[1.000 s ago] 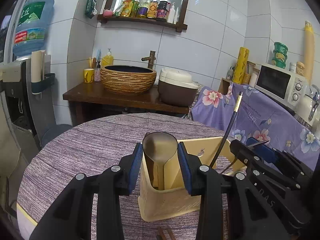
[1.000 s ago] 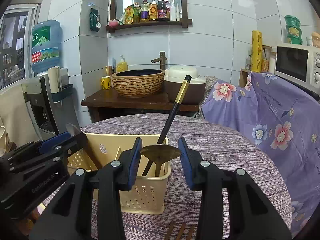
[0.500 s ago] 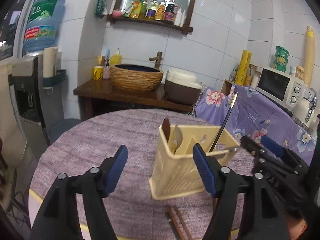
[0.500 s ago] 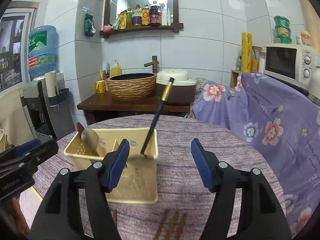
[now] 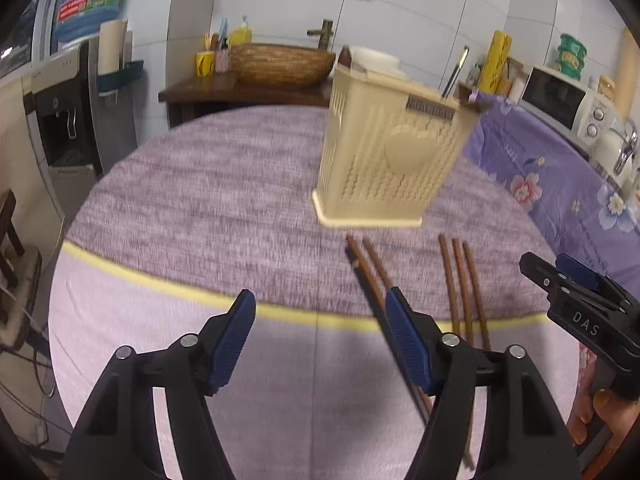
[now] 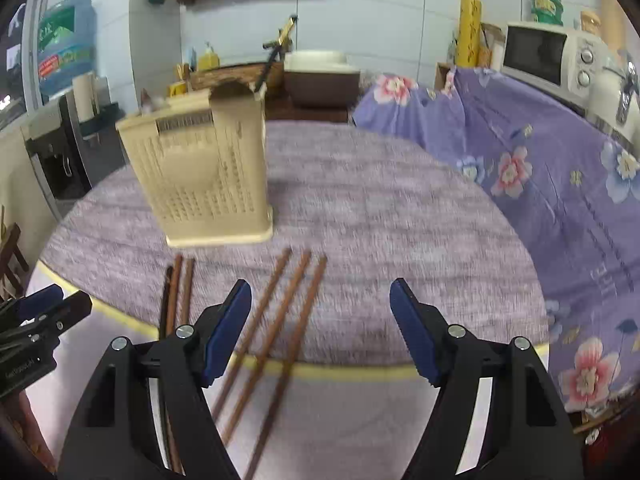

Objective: Organize utensils
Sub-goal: 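Move both open tools back toward the remaining wooden chopsticks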

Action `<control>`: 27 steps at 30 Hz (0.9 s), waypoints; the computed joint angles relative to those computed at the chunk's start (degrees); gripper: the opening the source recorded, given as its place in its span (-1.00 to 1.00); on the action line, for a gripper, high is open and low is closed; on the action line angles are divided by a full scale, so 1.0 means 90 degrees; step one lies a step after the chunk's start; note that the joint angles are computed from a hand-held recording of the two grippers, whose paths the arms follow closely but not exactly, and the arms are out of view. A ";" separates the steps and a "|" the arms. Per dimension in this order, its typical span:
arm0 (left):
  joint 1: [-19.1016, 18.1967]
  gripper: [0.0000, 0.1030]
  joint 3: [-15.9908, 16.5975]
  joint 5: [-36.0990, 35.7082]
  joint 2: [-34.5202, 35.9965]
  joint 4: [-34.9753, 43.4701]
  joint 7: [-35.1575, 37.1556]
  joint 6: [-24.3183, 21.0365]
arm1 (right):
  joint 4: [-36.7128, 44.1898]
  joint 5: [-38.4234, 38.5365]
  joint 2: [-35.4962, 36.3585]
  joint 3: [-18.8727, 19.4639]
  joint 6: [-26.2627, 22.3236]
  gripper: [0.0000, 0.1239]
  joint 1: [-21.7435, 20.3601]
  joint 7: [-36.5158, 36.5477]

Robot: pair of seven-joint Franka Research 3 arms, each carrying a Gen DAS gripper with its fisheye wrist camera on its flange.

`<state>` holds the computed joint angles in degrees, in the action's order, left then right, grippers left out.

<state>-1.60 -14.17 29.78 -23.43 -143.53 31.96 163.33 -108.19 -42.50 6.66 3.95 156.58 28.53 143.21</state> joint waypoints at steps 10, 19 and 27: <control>-0.0337 0.03 -0.0006 -0.0392 -0.0092 -0.0307 0.0091 -0.0222 | -0.1066 0.0566 -0.0458 0.0221 0.0128 0.16 -0.0160 -0.0100; -0.0530 -0.10 0.0086 -0.0631 -0.0065 -0.0426 0.0181 -0.0255 | -0.1291 0.0759 -0.0538 0.0409 0.0092 0.16 -0.0208 -0.0243; -0.0663 -0.10 0.0136 -0.0787 0.0115 -0.0303 0.0400 -0.0175 | -0.1187 0.0741 -0.0442 0.0423 -0.0133 0.16 -0.0124 -0.0300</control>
